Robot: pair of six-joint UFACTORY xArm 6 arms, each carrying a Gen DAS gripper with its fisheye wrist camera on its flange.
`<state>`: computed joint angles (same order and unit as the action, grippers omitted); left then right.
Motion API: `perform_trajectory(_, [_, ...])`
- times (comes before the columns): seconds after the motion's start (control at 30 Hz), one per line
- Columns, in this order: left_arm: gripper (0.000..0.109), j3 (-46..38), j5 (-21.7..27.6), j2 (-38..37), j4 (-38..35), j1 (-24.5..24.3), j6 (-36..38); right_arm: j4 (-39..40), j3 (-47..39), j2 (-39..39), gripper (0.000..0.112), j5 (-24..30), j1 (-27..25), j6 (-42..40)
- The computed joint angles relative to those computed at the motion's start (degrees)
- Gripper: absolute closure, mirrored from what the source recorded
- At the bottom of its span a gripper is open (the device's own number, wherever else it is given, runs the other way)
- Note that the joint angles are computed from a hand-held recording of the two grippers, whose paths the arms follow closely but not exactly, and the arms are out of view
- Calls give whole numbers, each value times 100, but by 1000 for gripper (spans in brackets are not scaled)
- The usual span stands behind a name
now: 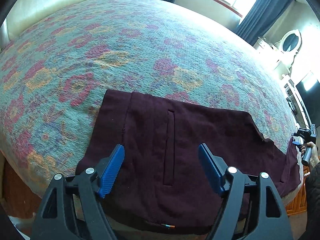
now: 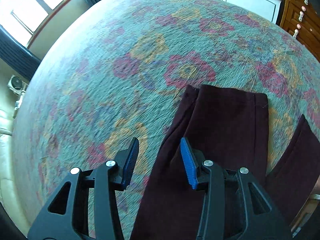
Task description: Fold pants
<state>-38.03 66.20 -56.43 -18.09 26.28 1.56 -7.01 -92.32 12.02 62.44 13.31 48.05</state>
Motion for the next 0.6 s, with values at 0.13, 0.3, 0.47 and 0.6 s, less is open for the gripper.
perform_trajectory(0.13, [30, 134, -22, -31, 6, -9, -115, -363, 113, 59, 65, 124, 50, 72])
perform_trajectory(0.3, [28, 181, 3, -52, -7, -10, -240, 47, 870, -565, 106, -470, -157, 102])
perform_trajectory(0.47, [27, 172, 67, -112, 65, -94, -305, 831, 2366, -2157, 106, -1788, -485, -161])
perform_trajectory(0.6, [26, 195, 70, -152, 133, -154, -449, 1487, 3637, -3672, 106, -2209, -1007, -715])
